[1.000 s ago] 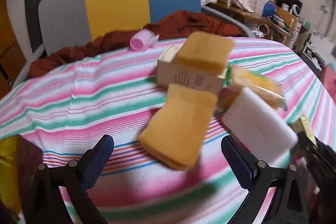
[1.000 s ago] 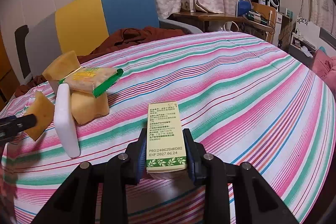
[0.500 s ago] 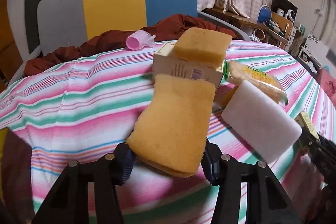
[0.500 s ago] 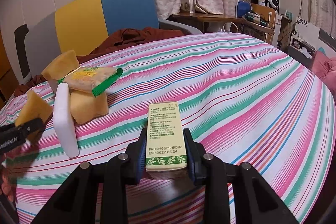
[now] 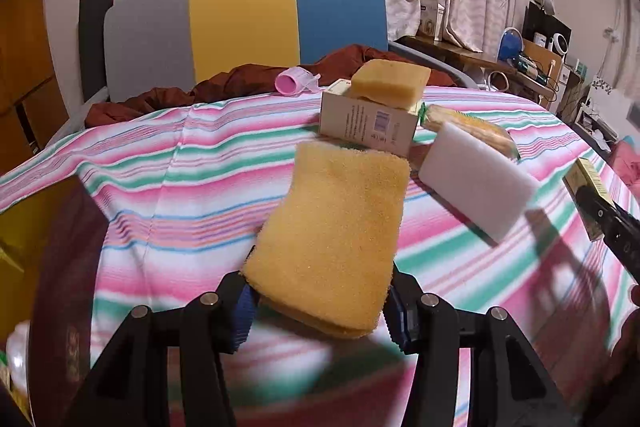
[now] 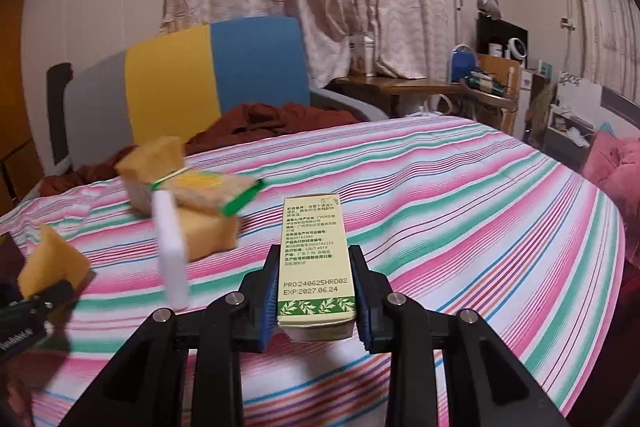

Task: Organize objects
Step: 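Carry the yellow sponge and the box over the gold tray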

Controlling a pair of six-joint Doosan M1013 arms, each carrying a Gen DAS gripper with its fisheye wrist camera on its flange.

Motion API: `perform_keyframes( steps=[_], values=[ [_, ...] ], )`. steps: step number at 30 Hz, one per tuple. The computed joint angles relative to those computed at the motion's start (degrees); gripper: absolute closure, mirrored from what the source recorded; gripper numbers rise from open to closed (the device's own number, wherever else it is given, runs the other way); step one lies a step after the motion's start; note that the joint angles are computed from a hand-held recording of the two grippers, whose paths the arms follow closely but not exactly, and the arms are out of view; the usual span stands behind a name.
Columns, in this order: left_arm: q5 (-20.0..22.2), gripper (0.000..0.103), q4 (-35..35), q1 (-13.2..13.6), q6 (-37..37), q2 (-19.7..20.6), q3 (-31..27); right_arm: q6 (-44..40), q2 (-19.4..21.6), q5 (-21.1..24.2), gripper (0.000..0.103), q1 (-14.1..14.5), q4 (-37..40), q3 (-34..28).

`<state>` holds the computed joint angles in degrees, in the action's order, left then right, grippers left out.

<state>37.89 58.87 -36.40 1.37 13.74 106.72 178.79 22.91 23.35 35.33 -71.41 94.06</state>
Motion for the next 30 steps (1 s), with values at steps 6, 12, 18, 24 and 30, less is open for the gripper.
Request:
perform_keyframes(
  steps=[6, 12, 18, 24, 30],
  values=[
    [-0.18, 0.049, 2.53, -1.00, -5.67, -1.99, 2.79, -3.25, -1.03, -4.53, 0.072, 2.21, 3.98, 1.07],
    [0.28, 0.049, 6.24, -3.31, -7.49, -3.17, 4.67, -10.12, -0.12, -7.93, 0.072, 4.71, 11.53, -0.48],
    [-2.23, 0.049, 6.32, -4.75, -15.59, -6.76, 9.22, -10.85, -1.13, -8.90, 0.072, 6.10, 13.84, 0.39],
    [-2.42, 0.049, 9.80, -5.75, -19.87, -11.98, 12.29, -22.32, -1.40, -9.11, 0.072, 6.15, 29.18, 0.80],
    [-3.41, 0.047, 5.14, -2.82, -21.35, -16.97, 14.68, -28.12, -1.63, -9.31, 0.072, 7.51, 33.39, 0.53]
  ],
)
